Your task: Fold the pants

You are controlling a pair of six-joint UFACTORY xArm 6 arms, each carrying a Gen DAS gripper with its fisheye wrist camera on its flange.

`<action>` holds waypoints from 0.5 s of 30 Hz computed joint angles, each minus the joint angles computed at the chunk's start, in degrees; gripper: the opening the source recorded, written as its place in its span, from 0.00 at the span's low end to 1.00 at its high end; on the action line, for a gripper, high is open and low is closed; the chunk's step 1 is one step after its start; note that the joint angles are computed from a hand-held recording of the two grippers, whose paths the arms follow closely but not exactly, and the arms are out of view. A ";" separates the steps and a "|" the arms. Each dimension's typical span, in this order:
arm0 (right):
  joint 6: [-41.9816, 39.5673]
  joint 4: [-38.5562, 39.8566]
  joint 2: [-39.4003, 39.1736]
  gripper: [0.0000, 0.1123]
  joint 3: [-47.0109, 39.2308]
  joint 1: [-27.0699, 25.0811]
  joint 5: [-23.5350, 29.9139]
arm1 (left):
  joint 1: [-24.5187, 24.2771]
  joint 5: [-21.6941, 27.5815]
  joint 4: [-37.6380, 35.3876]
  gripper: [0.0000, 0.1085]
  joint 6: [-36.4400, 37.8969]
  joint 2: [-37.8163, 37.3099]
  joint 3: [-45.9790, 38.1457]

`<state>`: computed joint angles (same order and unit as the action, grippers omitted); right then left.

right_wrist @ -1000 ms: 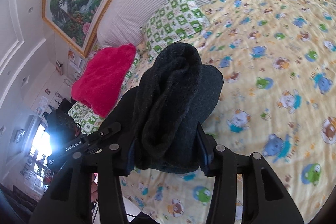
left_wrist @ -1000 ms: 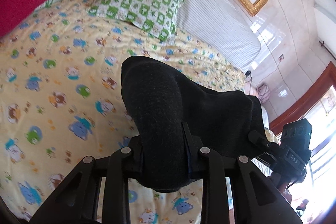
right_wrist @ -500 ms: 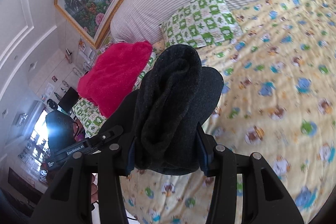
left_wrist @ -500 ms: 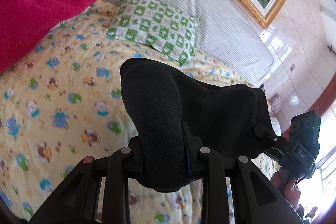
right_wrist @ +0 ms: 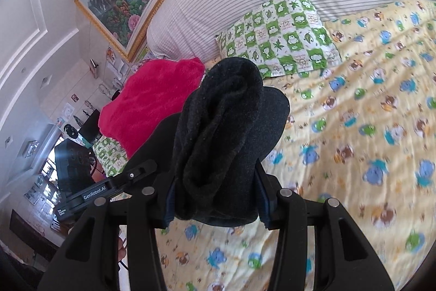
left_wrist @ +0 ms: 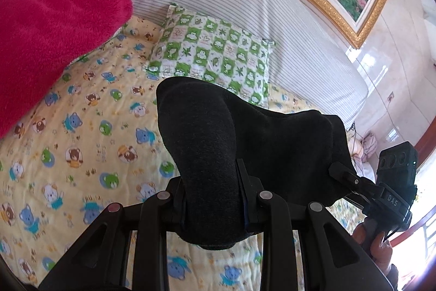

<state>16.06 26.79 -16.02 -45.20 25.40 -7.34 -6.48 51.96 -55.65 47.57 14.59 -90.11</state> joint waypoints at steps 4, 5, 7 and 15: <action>-16.71 16.98 3.06 0.43 -4.76 1.19 1.32 | -0.83 -0.86 1.62 0.26 -1.72 2.85 -3.38; -20.29 20.84 3.76 0.43 -5.89 1.26 1.73 | -1.04 -1.02 2.06 0.26 -2.14 3.62 -4.32; -25.77 26.62 4.78 0.43 -7.56 1.24 2.39 | -1.35 -1.24 2.72 0.26 -2.89 4.82 -5.81; -37.08 38.78 8.66 0.43 -12.15 -0.36 6.10 | -1.82 -1.89 5.12 0.26 -4.93 8.30 -8.67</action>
